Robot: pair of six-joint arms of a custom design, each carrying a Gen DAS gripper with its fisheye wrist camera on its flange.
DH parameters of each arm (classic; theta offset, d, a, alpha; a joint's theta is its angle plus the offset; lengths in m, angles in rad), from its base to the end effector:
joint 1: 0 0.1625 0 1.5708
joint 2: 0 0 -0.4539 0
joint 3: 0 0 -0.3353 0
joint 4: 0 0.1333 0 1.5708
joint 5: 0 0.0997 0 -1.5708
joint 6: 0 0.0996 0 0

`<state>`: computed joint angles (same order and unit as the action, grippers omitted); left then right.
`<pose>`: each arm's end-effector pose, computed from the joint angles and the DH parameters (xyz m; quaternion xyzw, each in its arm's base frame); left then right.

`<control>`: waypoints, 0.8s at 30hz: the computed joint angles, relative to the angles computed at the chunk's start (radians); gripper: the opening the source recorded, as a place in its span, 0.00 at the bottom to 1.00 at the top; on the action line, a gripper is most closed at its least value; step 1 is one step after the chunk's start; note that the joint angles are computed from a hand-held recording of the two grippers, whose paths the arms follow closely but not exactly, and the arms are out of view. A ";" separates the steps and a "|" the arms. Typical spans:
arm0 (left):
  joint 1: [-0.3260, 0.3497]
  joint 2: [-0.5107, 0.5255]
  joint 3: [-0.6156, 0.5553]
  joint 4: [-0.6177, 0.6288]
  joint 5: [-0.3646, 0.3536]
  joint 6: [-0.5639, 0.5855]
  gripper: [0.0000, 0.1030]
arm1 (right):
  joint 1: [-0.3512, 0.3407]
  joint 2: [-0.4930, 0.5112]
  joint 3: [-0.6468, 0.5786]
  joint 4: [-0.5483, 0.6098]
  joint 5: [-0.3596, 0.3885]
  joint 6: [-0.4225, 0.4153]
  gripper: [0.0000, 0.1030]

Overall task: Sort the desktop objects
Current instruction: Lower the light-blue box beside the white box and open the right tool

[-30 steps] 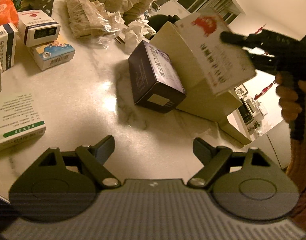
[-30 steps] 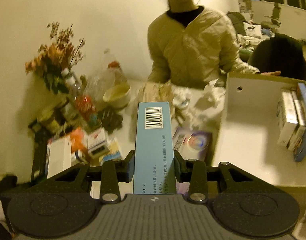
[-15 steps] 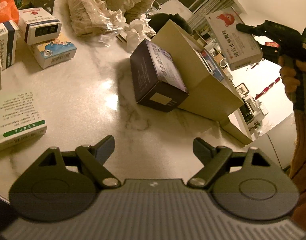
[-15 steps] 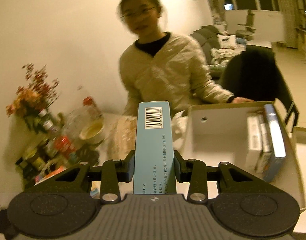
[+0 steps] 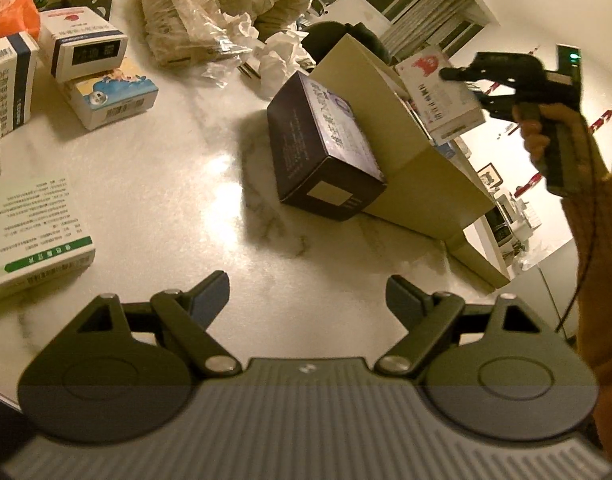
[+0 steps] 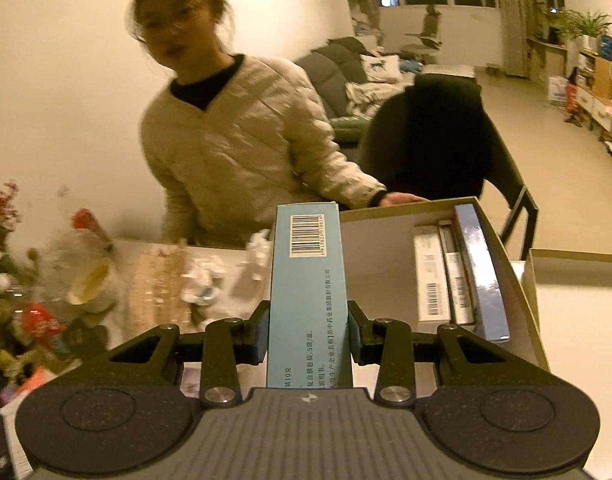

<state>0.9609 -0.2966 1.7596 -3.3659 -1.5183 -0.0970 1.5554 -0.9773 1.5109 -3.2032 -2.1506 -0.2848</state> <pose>-0.2283 -0.5686 -0.0997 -0.2459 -0.9548 0.1640 0.0329 0.0685 -0.6632 0.4191 -0.0382 -0.8299 0.4583 0.3159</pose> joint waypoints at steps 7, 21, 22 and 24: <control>0.006 0.004 -0.012 0.018 0.009 -0.008 0.84 | -0.030 0.098 -0.139 0.045 -0.084 -0.030 0.39; 0.015 0.007 -0.023 0.040 0.020 -0.020 0.84 | -0.056 0.304 -0.412 0.044 -0.250 -0.229 0.39; 0.016 0.007 -0.023 0.040 0.018 -0.020 0.84 | -0.059 0.314 -0.426 0.043 -0.256 -0.240 0.39; 0.017 0.007 -0.024 0.041 0.017 -0.019 0.84 | -0.064 0.328 -0.447 0.041 -0.263 -0.254 0.39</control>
